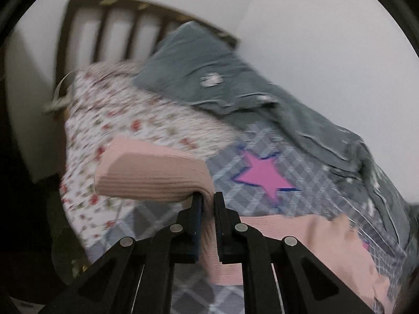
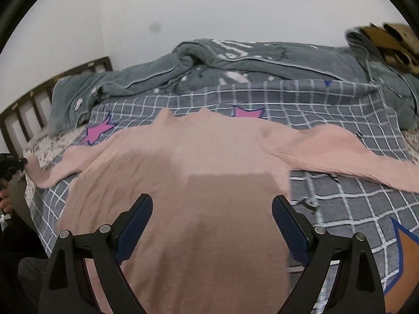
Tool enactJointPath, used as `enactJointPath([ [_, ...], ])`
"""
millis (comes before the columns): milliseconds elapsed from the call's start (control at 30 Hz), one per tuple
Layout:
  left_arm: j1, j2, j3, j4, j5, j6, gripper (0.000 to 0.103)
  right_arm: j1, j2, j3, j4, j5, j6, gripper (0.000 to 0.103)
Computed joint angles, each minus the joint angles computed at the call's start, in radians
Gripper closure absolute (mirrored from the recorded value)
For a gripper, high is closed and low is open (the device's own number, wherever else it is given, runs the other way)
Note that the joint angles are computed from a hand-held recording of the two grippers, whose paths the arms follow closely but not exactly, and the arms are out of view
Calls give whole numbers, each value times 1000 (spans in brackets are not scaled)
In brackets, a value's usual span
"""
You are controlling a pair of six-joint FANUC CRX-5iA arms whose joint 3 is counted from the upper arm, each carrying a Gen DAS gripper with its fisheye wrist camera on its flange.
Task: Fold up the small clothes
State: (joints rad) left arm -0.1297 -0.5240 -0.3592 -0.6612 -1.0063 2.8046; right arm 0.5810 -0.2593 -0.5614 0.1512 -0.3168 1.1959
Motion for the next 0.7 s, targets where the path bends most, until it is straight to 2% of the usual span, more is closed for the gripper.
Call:
enactJointPath([
  [67, -81, 58, 65, -38, -9, 6, 94, -28, -6, 12, -51, -6, 41, 12],
  [200, -207, 210, 214, -66, 13, -22, 94, -63, -38, -23, -20, 34, 11, 12],
  [233, -231, 259, 258, -60, 30, -37, 94, -79, -45, -22, -43, 34, 31, 12],
  [367, -320, 426, 403, -48, 74, -91, 94, -150, -39, 32, -226, -22, 193, 12],
  [433, -338, 507, 455, 25, 132, -162, 94, -194, -33, 54, -300, -52, 265, 12],
  [533, -373, 615, 513, 105, 198, -214, 94, -282, -6, 122, -480, -130, 428, 12],
  [700, -439, 779, 614, 190, 197, -336, 94, -391, 22, 179, -641, -203, 554, 12],
])
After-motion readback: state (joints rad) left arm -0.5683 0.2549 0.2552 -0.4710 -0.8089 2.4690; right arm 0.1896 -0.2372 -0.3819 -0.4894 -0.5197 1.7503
